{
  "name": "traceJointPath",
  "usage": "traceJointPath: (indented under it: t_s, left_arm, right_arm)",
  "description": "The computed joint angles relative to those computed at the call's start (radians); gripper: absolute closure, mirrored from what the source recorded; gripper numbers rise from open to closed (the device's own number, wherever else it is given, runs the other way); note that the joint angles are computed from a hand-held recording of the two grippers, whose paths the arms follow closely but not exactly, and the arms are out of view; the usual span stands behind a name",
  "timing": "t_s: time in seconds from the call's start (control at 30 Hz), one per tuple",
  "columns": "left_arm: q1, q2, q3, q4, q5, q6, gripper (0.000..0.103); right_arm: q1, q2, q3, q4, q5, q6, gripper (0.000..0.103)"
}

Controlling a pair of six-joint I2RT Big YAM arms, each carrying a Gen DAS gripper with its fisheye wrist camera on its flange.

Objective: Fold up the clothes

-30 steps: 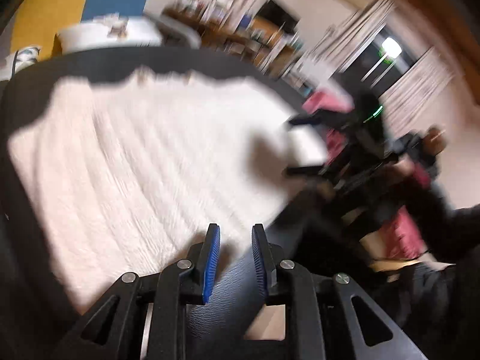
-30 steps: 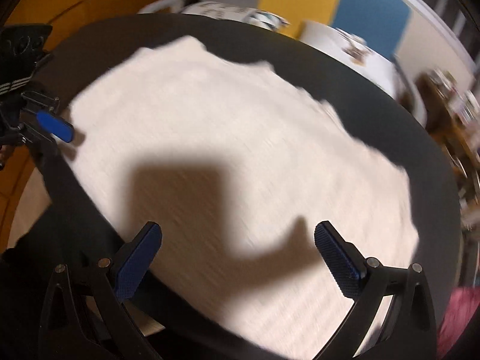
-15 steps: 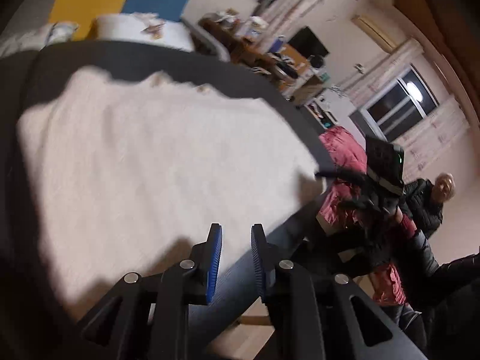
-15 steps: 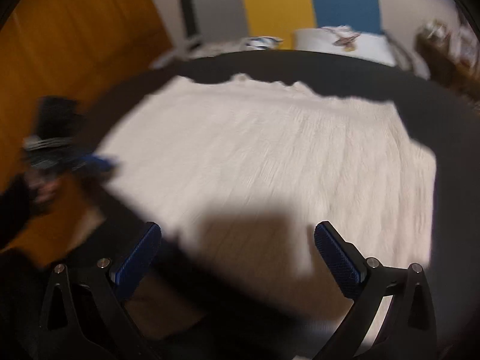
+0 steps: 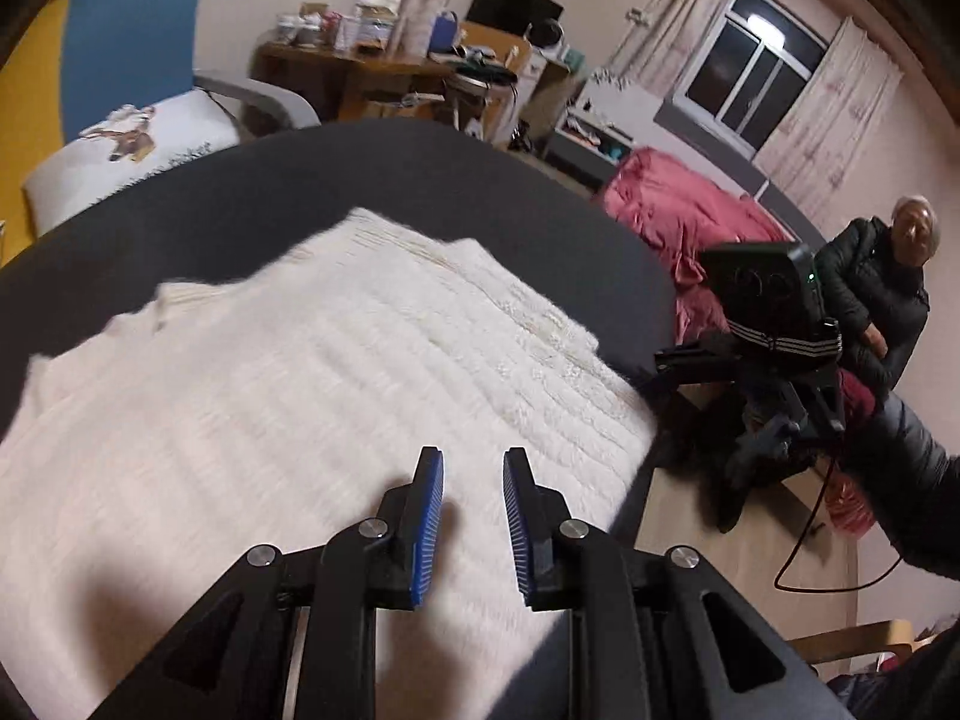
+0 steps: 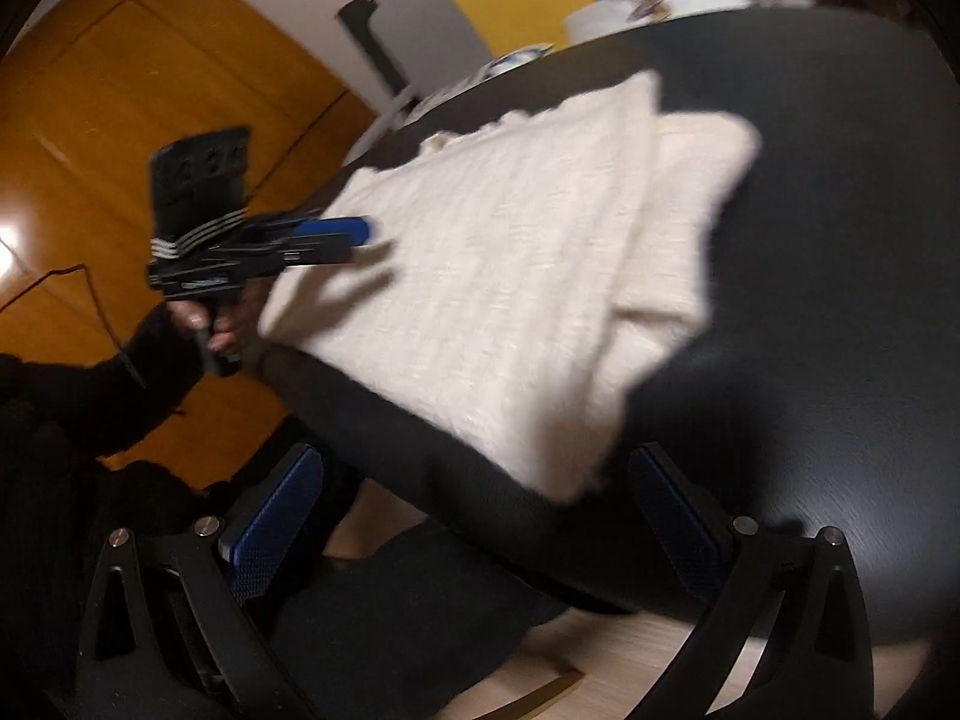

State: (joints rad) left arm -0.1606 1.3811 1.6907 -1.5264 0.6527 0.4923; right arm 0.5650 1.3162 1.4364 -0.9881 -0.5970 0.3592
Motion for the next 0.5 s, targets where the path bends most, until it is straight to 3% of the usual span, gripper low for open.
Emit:
traceJointPath:
  t_s: [0.1, 0.23, 0.33, 0.43, 0.5]
  left_arm:
    - [-0.026, 0.017, -0.005, 0.0, -0.031, 0.006, 0.083]
    - [-0.056, 0.031, -0.006, 0.0, -0.058, 0.031, 0.083]
    - [-0.05, 0.034, 0.004, -0.016, -0.048, 0.049, 0.083]
    - [-0.045, 0.03, 0.001, -0.018, -0.041, 0.066, 0.083]
    - [-0.035, 0.03, -0.006, -0.031, -0.034, 0.075, 0.083]
  right_arm:
    - [-0.006, 0.052, 0.044, -0.015, -0.05, -0.077, 0.0]
    - [-0.022, 0.119, 0.112, -0.077, -0.181, -0.182, 0.0]
    - [-0.023, 0.163, 0.188, -0.181, -0.166, -0.29, 0.0]
    - [-0.041, 0.156, 0.202, -0.208, -0.153, -0.325, 0.0]
    - [-0.046, 0.145, 0.209, -0.235, -0.079, -0.346, 0.0]
